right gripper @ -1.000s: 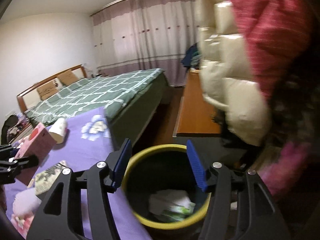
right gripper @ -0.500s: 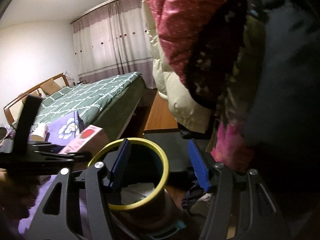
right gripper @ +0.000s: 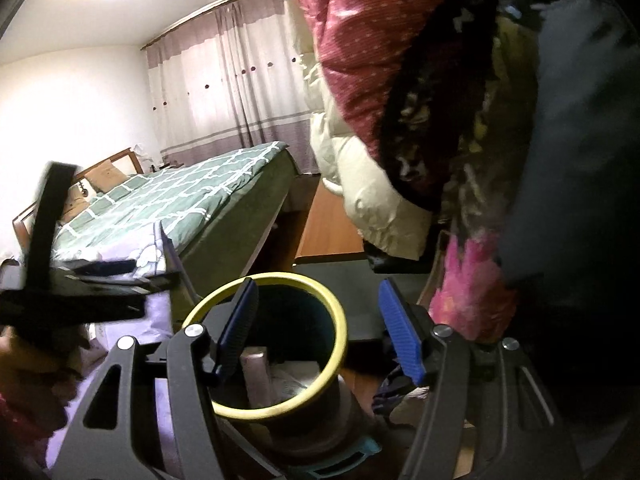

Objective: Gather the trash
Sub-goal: 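Move both grippers back over the table toward the white foam net, then grasp the white foam fruit net with the right gripper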

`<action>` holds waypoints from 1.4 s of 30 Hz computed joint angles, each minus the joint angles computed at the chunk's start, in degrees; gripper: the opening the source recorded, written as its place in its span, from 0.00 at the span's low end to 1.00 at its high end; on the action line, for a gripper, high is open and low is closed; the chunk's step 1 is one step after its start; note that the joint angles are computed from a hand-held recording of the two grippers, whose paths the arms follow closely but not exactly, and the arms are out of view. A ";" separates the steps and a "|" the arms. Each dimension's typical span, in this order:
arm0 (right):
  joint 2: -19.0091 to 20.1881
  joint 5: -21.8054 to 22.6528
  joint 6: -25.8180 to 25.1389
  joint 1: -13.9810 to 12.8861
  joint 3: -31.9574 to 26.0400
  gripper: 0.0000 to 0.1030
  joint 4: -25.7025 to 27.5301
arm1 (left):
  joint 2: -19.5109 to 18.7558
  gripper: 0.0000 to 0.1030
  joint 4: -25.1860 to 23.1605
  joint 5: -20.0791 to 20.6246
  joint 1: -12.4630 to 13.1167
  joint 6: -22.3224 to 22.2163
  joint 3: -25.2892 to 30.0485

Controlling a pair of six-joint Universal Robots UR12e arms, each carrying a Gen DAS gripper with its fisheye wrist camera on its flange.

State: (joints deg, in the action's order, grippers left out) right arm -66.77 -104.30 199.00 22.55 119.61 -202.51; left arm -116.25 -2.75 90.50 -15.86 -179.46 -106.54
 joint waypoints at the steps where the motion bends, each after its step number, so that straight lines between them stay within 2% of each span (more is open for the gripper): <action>1: 0.05 0.20 -0.04 0.18 -0.15 0.59 0.17 | 0.81 0.88 1.15 0.17 0.41 -0.24 -0.98; 4: 0.50 1.72 -0.75 0.76 -1.11 0.59 1.35 | 4.43 0.90 5.62 1.22 2.45 -1.46 -5.59; 11: 2.05 5.30 -3.84 3.40 -4.38 0.59 4.57 | 12.35 0.92 17.18 9.22 8.28 -6.07 -17.11; 15: 3.36 7.53 -6.99 5.99 -7.09 0.59 7.08 | 15.29 0.95 24.65 17.56 12.00 -7.17 -23.30; 21: 5.42 11.17 -11.38 10.11 -11.19 0.59 11.20 | 16.08 0.95 32.55 25.57 18.48 -9.56 -29.33; 27: 7.23 14.78 -15.27 13.55 -14.26 0.59 13.70 | 13.81 0.95 38.95 28.00 24.97 -12.62 -33.41; 30: 8.12 16.26 -16.77 14.99 -15.82 0.59 15.36 | 13.23 0.95 39.81 27.80 27.24 -14.74 -34.79; 34: 8.95 19.60 -19.21 16.57 -17.14 0.59 17.30 | 13.31 0.95 39.24 28.81 28.45 -17.92 -35.43; 38: 9.64 23.70 -20.92 17.59 -18.22 0.59 19.45 | 12.53 0.95 41.09 31.35 28.69 -18.33 -35.42; 40: 10.01 25.72 -21.94 18.20 -18.80 0.59 20.54 | 12.54 0.95 41.35 33.29 27.41 -18.75 -35.49; 42: 10.37 26.86 -22.64 18.62 -19.34 0.59 21.29 | 12.24 0.95 41.78 34.19 27.29 -18.47 -35.47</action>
